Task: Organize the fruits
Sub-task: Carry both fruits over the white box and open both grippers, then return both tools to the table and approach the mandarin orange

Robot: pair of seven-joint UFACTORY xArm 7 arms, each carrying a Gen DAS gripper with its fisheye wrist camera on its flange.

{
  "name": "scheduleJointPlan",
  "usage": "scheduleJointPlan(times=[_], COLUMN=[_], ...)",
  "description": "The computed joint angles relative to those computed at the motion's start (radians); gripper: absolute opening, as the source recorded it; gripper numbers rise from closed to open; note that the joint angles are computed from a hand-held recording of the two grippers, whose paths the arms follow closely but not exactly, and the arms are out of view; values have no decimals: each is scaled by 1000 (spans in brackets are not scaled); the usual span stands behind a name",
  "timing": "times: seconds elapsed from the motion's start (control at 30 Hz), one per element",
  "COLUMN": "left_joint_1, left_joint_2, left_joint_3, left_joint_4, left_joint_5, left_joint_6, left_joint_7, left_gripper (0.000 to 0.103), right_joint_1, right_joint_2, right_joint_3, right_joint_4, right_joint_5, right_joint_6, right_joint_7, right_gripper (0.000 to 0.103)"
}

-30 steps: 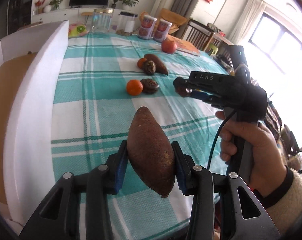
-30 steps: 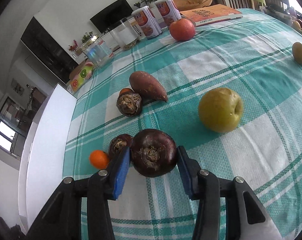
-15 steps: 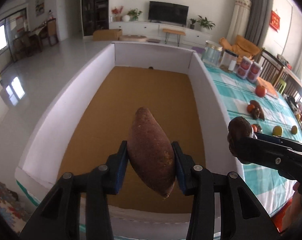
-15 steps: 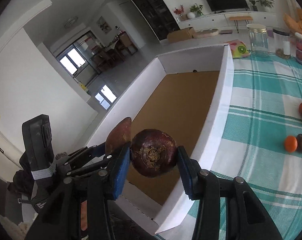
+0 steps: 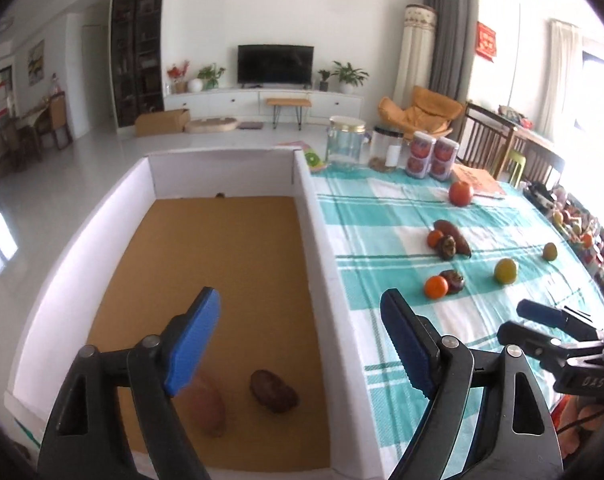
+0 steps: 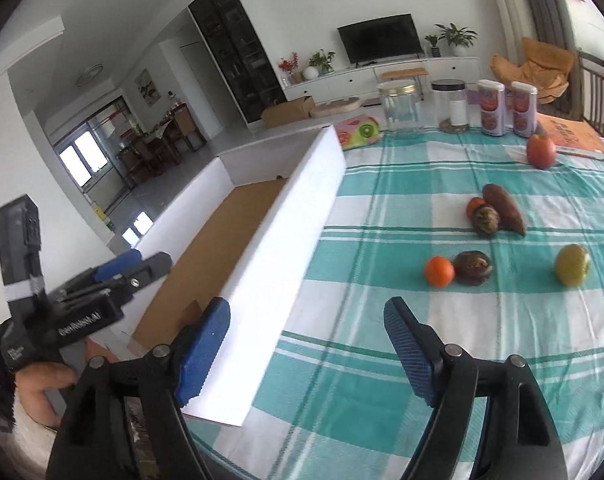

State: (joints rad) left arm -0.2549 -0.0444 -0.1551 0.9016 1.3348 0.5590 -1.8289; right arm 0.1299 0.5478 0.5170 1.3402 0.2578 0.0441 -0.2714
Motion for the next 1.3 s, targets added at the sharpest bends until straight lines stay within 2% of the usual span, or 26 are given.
scheduleJointPlan(times=[0.03, 0.1, 0.17, 0.2, 0.23, 0.27, 0.3, 0.33, 0.37, 0.43, 0.6, 0.87, 1.03, 1.1, 1.2, 1.3], left_joint_1=[-6, -21, -41, -46, -46, -88, -116, -137, -145, -160, -212, -219, -229, -249, -308, -356], left_joint_2=[45, 136, 208, 231, 236, 239, 235, 231, 231, 217, 219, 232, 237, 245, 249, 228], left_joint_3=[-7, 3, 18, 25, 11, 31, 41, 47, 48, 49, 31, 34, 39, 39, 28, 2], left_joint_4=[44, 125, 185, 197, 200, 211, 213, 210, 210, 191, 198, 215, 221, 237, 268, 271], left_joint_5=[8, -34, -117, -155, -191, -186, -146, -131, -150, -161, -121, -169, -180, -167, -89, 50], left_joint_6=[26, 42, 43, 11, 14, 55, 82, 101, 100, 81, 161, 154, 156, 218, 391, 484], left_joint_7=[22, 116, 215, 245, 278, 289, 260, 235, 240, 222, 186, 200, 205, 180, 108, 23], left_gripper=[84, 84, 84, 84, 82, 78, 78, 79, 78, 78, 78, 79, 80, 81, 81, 91], right_joint_1=[54, 85, 71, 46, 34, 37, 18, -31, -53, -27, 97, 171, 221, 245, 304, 349], right_joint_2=[-25, -34, -47, -57, -69, -76, -77, -75, -78, -81, -111, -127, -133, -139, -152, -163], right_joint_3=[-97, -201, -241, -237, -241, -257, -246, -203, -187, -225, -355, -446, -498, -525, -581, -616], right_joint_4=[-43, -92, -143, -170, -198, -217, -230, -242, -250, -262, -300, -328, -333, -343, -365, -385], right_joint_5=[-9, -13, -4, -2, -3, -5, -6, -12, -17, -22, -21, -88, -89, -74, -16, 62], right_joint_6=[-32, -76, -109, -126, -150, -173, -197, -218, -232, -265, -295, -327, -323, -336, -372, -410], right_joint_7=[47, 125, 185, 205, 223, 244, 264, 285, 306, 338, 400, 475, 494, 497, 484, 455], right_gripper=[79, 79, 79, 79, 79, 79, 79, 79, 79, 79, 79, 79, 79, 79, 80, 85])
